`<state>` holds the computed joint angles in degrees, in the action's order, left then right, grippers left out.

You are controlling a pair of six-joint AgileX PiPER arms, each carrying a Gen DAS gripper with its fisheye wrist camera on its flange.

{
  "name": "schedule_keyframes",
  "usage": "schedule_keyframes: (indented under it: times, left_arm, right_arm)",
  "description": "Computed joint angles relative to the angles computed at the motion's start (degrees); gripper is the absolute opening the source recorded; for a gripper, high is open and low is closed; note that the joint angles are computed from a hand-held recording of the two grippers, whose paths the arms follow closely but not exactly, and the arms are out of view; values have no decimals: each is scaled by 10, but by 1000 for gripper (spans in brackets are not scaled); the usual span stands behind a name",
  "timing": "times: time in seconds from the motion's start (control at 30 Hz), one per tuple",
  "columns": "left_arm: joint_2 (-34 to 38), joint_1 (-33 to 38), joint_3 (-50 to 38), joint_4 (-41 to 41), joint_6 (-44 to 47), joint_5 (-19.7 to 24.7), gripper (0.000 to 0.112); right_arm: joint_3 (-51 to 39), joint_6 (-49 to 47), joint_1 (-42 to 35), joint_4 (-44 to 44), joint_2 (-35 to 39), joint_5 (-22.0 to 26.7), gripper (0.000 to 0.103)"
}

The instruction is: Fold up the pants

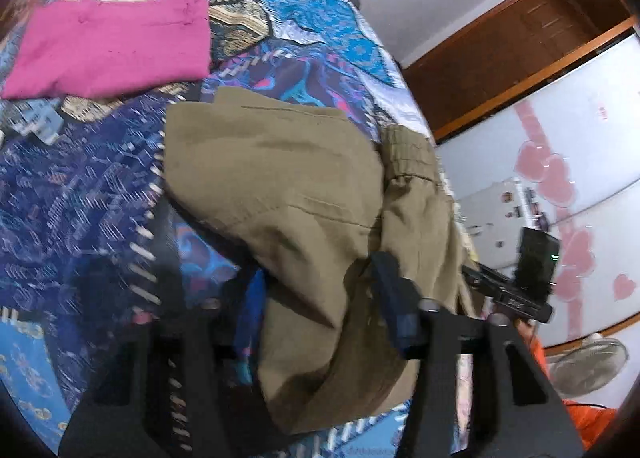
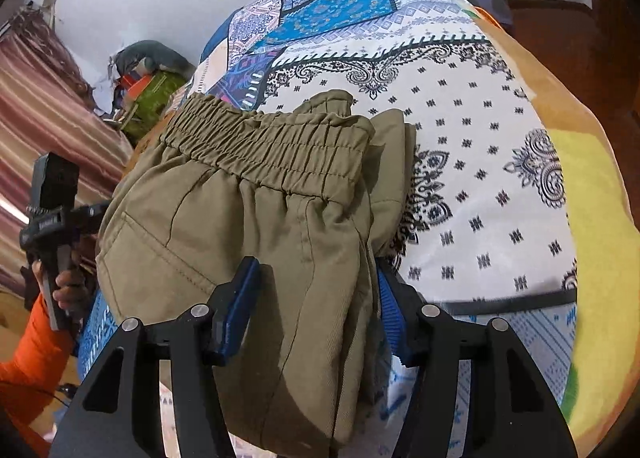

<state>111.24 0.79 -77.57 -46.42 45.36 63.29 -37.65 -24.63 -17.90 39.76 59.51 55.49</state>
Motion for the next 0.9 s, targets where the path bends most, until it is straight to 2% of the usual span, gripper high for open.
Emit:
schedule_keyframes:
  times: [0.07,0.13,0.2,0.37,0.43,0.6,0.9]
  left_arm:
    - [-20,-23,11,40,-12,-41,28]
    - [-46,-45,33,69,-17,-85,24]
    - [-84,-78,70,109,-18,-146,16]
    - [-171,-155,143,229,-66,-270,5]
    - [-196,-167,157,249,-73,-294,4]
    - [-233,-188,147,280,-98,-298,2]
    - [-262,-165,98,275,-99,-275,2]
  right_arm:
    - [-4,13,13,-13,-1,-12,40]
    - [-13,33,27,-34,-5,-22,27]
    - [-21,43,34,-48,-12,-25,19]
    - [-49,128,111,-142,-25,-53,13]
    - [-64,152,130,-169,-30,-57,11]
    - [-110,173,140,-194,-38,-43,10]
    - [-215,249,222,-284,-11,-40,9]
